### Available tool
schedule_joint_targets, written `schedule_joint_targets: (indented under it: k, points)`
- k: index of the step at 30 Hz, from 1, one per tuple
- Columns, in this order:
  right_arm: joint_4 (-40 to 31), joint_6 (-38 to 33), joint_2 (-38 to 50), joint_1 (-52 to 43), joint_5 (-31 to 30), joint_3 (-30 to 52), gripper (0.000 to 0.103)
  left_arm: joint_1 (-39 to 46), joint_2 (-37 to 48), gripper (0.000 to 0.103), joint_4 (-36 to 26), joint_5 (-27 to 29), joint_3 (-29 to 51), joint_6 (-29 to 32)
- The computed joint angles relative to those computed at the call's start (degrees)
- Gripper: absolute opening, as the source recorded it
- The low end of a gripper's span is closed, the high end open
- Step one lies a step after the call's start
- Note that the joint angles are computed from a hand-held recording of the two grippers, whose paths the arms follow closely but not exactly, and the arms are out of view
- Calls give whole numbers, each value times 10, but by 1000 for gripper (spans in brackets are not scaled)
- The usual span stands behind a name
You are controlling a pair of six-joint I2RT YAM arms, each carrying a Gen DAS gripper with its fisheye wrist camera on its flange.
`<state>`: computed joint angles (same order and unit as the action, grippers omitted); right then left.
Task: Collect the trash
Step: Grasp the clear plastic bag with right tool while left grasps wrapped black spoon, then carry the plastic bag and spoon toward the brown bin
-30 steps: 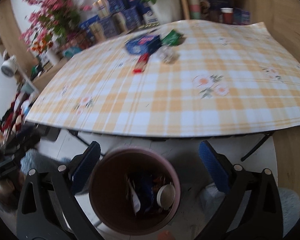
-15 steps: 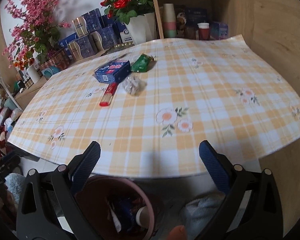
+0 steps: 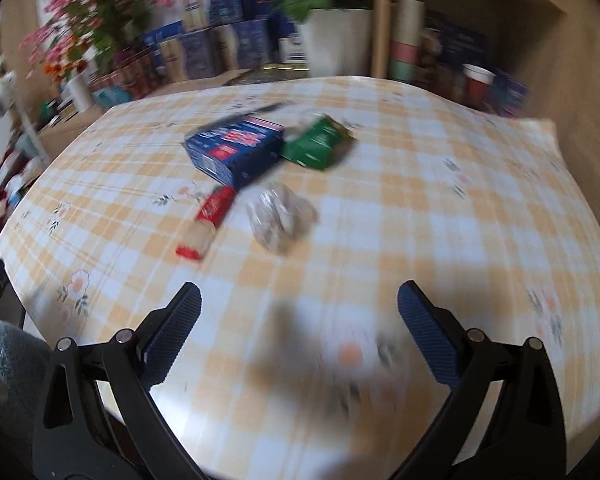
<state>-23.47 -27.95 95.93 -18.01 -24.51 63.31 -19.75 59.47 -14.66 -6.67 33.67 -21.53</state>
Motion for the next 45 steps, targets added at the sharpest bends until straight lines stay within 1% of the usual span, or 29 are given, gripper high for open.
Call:
schedule_joint_targets:
  k: [2, 3, 5, 7, 9, 10, 13, 14, 15, 16, 18, 19, 20, 22, 24, 25, 26, 28, 29, 30, 31, 33, 35, 36, 37, 40, 43, 44, 45]
  points:
    - [-8, -5, 38, 16, 7, 41, 95, 3, 28, 95, 17, 6, 15, 3]
    - [-21, -6, 67, 24, 5, 74, 90, 4, 44, 95, 24, 10, 24, 5]
    - [-48, 1, 113, 35, 0, 130, 83, 5, 73, 95, 37, 15, 42, 9]
    - [-67, 4, 144, 42, -8, 168, 81, 5, 100, 95, 46, 20, 59, 14]
    - [-74, 1, 166, 52, -8, 192, 76, 6, 122, 95, 54, 26, 73, 19]
    - [-77, -3, 174, 56, -6, 200, 74, 5, 135, 95, 57, 28, 83, 21]
    - [-85, -11, 195, 68, 6, 218, 65, 6, 177, 95, 62, 41, 114, 28]
    - [-85, -11, 202, 70, 11, 222, 61, 7, 187, 95, 63, 45, 122, 31]
    - [-91, -11, 210, 72, 12, 228, 54, 7, 201, 95, 63, 49, 134, 36]
    - [-97, -14, 216, 71, 7, 233, 51, 7, 215, 95, 62, 52, 147, 39]
    - [-78, -18, 208, 69, 4, 216, 37, 10, 240, 95, 61, 64, 172, 46]
    - [-70, -19, 204, 67, 0, 209, 35, 13, 255, 95, 57, 74, 190, 49]
    - [-55, -14, 199, 64, -2, 199, 34, 15, 267, 93, 55, 81, 203, 51]
    - [5, 13, 180, 50, -25, 164, 33, 19, 303, 89, 45, 100, 247, 61]
    - [62, 54, 166, 34, -39, 137, 31, 20, 332, 85, 38, 107, 285, 76]
    - [75, 69, 164, 28, -42, 132, 31, 20, 351, 84, 35, 109, 310, 86]
    - [92, 90, 161, 20, -49, 126, 31, 20, 376, 83, 30, 116, 344, 103]
    - [117, 122, 160, 7, -59, 116, 31, 21, 420, 77, 18, 124, 405, 127]
    - [127, 132, 159, 4, -60, 113, 31, 21, 460, 75, 0, 129, 459, 145]
    - [134, 142, 159, 1, -60, 110, 31, 22, 490, 70, -17, 132, 502, 155]
    - [135, 145, 160, 0, -58, 111, 31, 21, 516, 67, -32, 132, 539, 163]
    - [143, 152, 160, 3, -45, 107, 31, 19, 590, 59, -80, 135, 645, 187]
    - [144, 148, 157, 5, -41, 104, 31, 15, 655, 52, -125, 128, 737, 211]
    - [145, 144, 157, 4, -40, 102, 31, 12, 678, 49, -141, 121, 769, 222]
    - [146, 142, 156, 4, -41, 100, 31, 7, 705, 48, -158, 112, 805, 238]
    - [140, 144, 162, 1, -48, 108, 31, -5, 763, 44, -191, 85, 882, 277]
    - [130, 146, 170, -2, -55, 117, 31, -9, 799, 41, -214, 74, 930, 288]
    - [126, 147, 171, -2, -56, 120, 31, -8, 804, 40, -210, 77, 934, 285]
    - [124, 147, 172, -3, -57, 122, 31, -6, 815, 34, -218, 83, 954, 277]
